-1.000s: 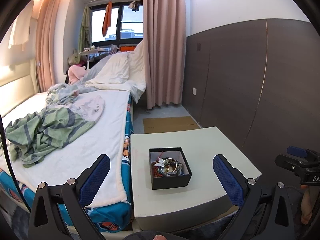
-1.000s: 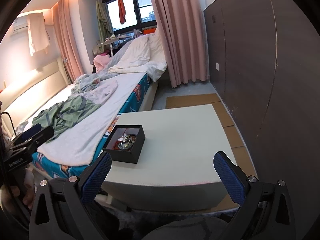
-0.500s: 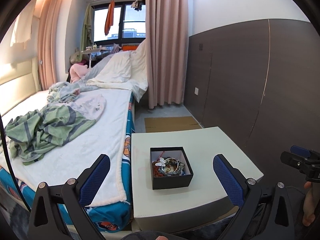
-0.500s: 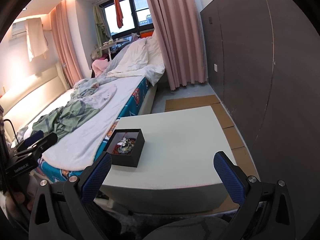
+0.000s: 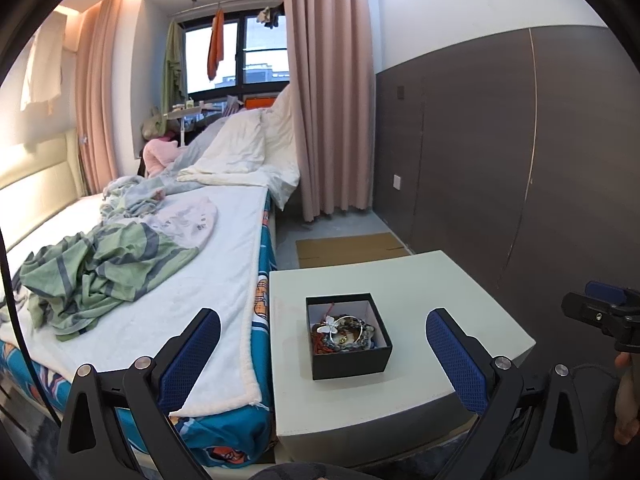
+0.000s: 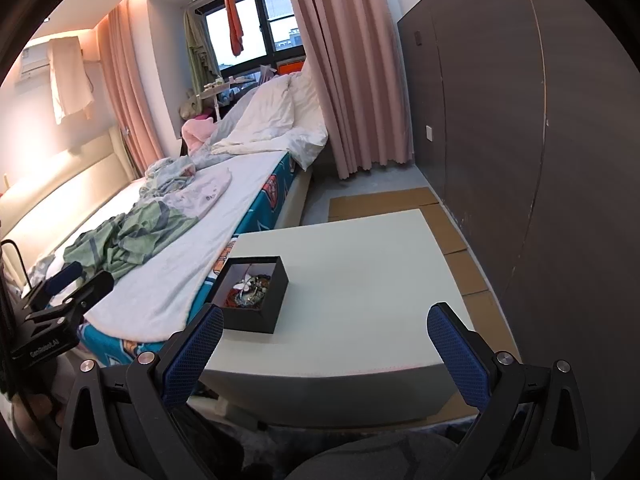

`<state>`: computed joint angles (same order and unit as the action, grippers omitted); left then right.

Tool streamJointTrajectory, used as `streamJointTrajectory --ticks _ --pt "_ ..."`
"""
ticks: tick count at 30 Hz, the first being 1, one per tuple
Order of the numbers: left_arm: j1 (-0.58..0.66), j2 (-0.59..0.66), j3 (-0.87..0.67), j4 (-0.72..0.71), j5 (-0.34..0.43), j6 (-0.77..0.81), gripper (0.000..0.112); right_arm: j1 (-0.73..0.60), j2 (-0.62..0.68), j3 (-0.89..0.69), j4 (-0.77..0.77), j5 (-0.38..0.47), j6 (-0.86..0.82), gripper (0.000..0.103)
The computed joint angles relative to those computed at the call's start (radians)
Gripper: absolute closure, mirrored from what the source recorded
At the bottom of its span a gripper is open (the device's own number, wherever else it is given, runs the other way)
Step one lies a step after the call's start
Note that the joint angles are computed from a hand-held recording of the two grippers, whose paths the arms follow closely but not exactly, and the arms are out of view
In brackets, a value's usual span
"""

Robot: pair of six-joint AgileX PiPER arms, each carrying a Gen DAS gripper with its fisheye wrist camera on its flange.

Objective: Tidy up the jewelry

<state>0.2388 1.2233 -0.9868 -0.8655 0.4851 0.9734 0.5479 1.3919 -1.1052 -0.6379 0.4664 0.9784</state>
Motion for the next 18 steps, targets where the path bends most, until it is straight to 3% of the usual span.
streamJointTrajectory --ticks 18 --pt "0.017 -0.001 0.002 -0.029 0.020 0.024 0.010 -0.009 0.001 -0.004 0.026 -0.003 -0.031 0.000"
